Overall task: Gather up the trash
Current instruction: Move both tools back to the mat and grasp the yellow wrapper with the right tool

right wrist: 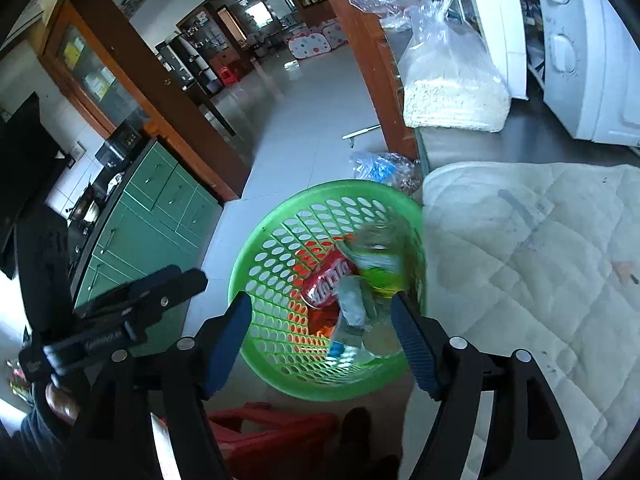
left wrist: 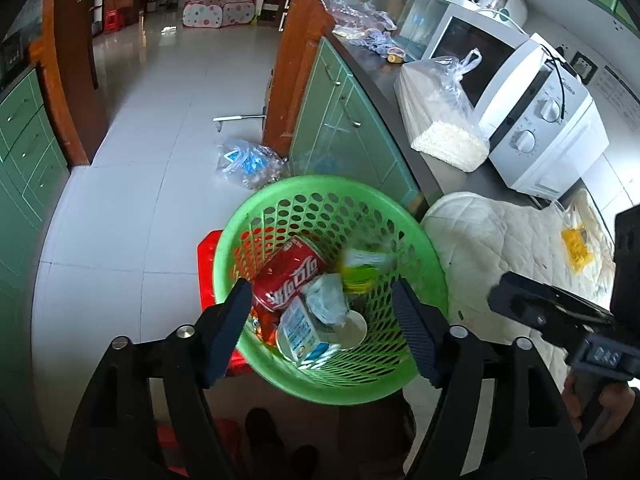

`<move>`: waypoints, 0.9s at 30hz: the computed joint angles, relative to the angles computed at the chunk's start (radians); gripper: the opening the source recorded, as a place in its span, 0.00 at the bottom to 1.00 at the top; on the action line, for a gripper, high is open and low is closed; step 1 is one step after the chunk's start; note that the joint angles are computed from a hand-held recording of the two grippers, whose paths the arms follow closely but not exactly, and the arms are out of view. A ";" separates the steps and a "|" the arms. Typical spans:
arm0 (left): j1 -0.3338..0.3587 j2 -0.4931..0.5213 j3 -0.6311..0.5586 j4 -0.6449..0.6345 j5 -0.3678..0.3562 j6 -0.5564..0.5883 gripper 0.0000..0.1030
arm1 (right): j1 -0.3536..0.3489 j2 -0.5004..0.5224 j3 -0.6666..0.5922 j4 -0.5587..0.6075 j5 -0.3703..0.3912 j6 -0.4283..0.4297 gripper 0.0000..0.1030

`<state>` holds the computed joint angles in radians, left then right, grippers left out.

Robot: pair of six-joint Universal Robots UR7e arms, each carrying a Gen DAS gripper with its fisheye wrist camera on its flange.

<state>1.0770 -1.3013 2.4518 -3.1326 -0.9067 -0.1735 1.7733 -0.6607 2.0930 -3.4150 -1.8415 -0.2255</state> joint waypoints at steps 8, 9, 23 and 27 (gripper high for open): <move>-0.043 0.021 -0.008 -0.013 -0.001 0.005 0.78 | -0.014 -0.104 0.123 -0.060 -0.030 -0.072 0.73; -0.049 0.024 -0.009 -0.013 -0.001 0.005 0.78 | -0.016 -0.119 0.142 -0.080 -0.048 -0.084 0.73; -0.141 0.157 -0.067 -0.021 -0.070 0.015 0.78 | -0.188 -0.362 0.334 -0.268 -0.183 -0.133 0.75; -0.163 0.207 -0.101 -0.015 -0.093 0.018 0.78 | -0.261 -0.437 0.346 -0.298 -0.196 -0.159 0.75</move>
